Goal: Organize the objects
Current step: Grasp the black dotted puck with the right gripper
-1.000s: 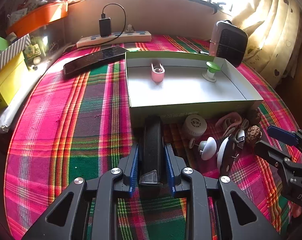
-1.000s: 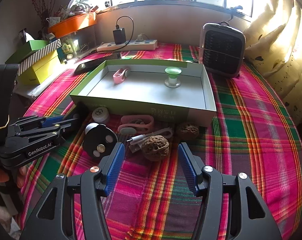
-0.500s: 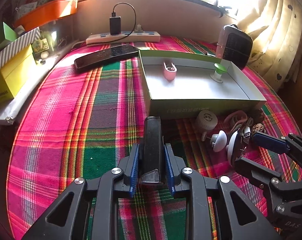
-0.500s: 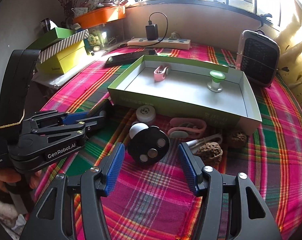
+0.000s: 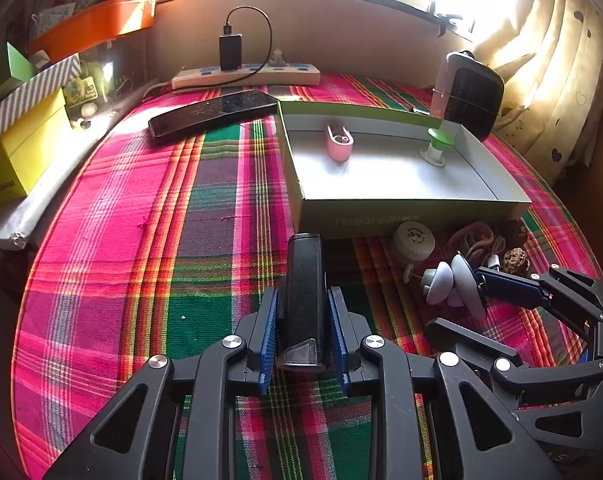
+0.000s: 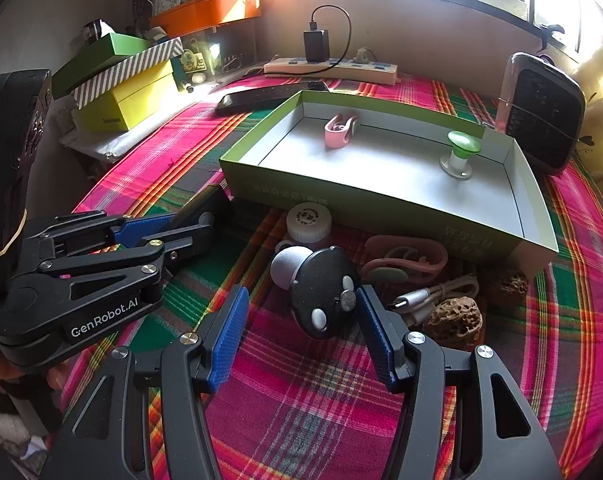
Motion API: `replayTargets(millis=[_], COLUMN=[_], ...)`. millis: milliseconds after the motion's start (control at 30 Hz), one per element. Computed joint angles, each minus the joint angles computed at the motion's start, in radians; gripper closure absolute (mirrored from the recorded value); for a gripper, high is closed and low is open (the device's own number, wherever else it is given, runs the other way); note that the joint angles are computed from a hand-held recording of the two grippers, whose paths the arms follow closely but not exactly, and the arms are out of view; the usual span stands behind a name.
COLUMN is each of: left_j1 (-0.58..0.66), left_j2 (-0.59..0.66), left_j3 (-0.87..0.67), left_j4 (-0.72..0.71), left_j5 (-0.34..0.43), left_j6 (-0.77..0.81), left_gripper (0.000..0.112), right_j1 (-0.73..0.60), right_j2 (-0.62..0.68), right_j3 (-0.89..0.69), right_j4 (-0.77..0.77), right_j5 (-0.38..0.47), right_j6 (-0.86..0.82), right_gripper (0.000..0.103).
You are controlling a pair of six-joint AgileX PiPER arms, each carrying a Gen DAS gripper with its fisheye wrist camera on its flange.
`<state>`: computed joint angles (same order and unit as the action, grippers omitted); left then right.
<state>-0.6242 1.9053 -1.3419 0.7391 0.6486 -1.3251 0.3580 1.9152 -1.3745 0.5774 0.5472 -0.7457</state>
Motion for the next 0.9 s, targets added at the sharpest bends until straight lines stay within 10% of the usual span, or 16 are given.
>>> replayTargets(millis=[900], left_j1=[0.001], left_j2=[-0.003], left_j3=[0.007], left_j4=[0.007], left_j5=[-0.002], left_j6=[-0.005], left_gripper=[0.09], right_j1=[-0.018], right_j2=[0.014], right_j3=[-0.017], right_j4=[-0.016], right_j5=[0.003], right_j6=[0.031], right_gripper=[0.073])
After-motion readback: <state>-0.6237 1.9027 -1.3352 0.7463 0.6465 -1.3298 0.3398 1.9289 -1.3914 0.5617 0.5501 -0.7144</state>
